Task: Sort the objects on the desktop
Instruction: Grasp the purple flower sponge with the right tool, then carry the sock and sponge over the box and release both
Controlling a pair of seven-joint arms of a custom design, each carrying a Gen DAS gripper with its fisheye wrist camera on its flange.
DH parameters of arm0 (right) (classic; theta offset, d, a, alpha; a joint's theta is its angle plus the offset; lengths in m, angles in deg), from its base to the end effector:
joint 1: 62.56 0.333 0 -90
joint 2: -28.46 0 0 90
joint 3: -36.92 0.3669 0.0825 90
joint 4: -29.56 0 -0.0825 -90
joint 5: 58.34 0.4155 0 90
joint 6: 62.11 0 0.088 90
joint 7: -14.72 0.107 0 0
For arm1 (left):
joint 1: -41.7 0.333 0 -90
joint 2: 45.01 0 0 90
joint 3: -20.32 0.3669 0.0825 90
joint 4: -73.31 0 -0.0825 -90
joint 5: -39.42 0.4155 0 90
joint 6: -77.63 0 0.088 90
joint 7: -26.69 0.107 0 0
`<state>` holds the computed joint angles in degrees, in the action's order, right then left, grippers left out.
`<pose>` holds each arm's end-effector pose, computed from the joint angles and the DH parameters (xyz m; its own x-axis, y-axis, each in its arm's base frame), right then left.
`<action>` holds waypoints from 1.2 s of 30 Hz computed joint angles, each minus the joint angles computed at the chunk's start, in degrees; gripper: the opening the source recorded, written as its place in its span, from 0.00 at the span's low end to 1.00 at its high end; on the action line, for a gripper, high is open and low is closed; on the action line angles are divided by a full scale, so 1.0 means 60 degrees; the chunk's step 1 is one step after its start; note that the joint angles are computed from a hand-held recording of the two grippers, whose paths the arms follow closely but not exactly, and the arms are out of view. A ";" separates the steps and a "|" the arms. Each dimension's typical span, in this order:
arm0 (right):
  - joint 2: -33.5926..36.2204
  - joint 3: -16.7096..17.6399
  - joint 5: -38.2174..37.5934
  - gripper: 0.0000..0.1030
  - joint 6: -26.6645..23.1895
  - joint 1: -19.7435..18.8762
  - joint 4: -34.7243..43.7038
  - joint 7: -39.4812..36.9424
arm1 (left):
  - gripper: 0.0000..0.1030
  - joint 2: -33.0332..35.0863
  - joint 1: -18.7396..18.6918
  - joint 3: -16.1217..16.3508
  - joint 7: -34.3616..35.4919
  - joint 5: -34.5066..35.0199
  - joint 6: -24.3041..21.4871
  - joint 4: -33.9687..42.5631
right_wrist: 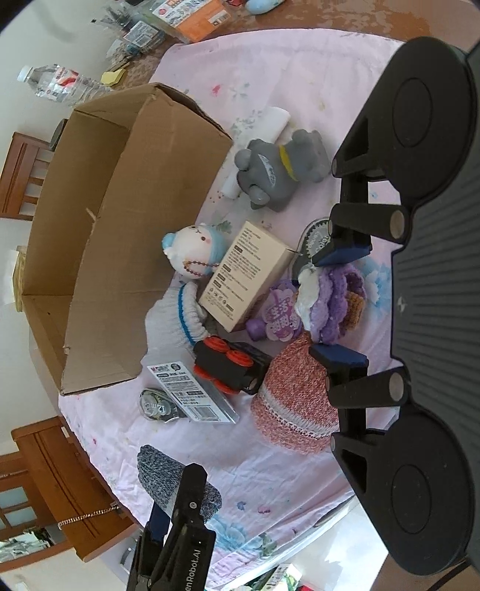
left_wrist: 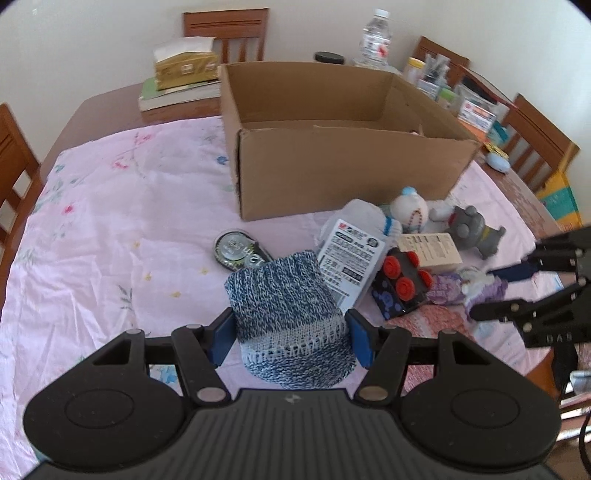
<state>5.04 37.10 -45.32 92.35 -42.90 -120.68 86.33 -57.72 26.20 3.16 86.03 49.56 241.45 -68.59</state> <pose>0.4155 0.1420 0.4649 0.4736 -0.8803 -0.0294 -0.7794 -0.4033 -0.4794 0.4197 -0.2866 0.4660 -0.2315 -0.9674 0.1025 -0.8152 0.1354 -0.5632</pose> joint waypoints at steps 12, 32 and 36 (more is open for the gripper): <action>-0.0041 0.0291 -0.0794 0.48 -0.0520 -0.0274 0.0638 -0.0011 | 0.60 0.0056 -0.1079 0.0916 0.3864 -0.2260 0.0073 0.0232; -0.0324 -0.0950 0.0901 0.48 -0.1159 0.0237 0.1411 -0.3369 | 0.60 0.0281 -0.0349 -0.0202 0.2282 -0.0690 -0.1145 0.1585; -0.0256 -0.1279 0.1668 0.48 -0.1443 0.0255 0.1764 -0.4571 | 0.60 0.0499 -0.0358 -0.0333 0.1528 0.0002 -0.1456 0.2058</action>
<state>3.51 29.43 -35.31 83.69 -41.37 -110.09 58.90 -54.72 24.05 1.17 95.20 49.57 232.72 -56.24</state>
